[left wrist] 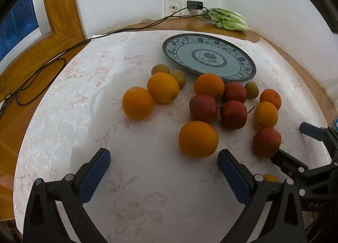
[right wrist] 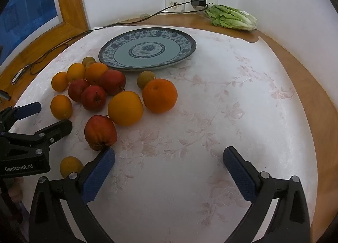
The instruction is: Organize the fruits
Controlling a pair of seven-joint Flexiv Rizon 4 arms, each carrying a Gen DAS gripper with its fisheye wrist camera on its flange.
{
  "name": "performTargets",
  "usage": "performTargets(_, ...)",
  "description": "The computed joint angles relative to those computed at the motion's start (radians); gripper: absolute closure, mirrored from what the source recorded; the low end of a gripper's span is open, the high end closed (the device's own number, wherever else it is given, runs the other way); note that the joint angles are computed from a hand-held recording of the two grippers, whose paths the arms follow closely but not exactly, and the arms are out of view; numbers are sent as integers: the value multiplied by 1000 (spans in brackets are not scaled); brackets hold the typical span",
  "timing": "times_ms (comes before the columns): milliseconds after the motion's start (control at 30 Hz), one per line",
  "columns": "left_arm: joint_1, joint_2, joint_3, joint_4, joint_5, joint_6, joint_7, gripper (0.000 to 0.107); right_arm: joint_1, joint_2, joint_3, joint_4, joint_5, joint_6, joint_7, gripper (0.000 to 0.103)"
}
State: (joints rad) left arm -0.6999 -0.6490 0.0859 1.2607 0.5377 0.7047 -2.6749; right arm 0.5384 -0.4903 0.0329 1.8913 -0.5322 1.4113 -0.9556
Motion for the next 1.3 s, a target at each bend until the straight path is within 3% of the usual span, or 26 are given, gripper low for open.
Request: performTargets(1300, -2, -1, 0, -3, 7, -6, -8, 4, 8, 4, -14, 10, -16, 15, 15, 0)
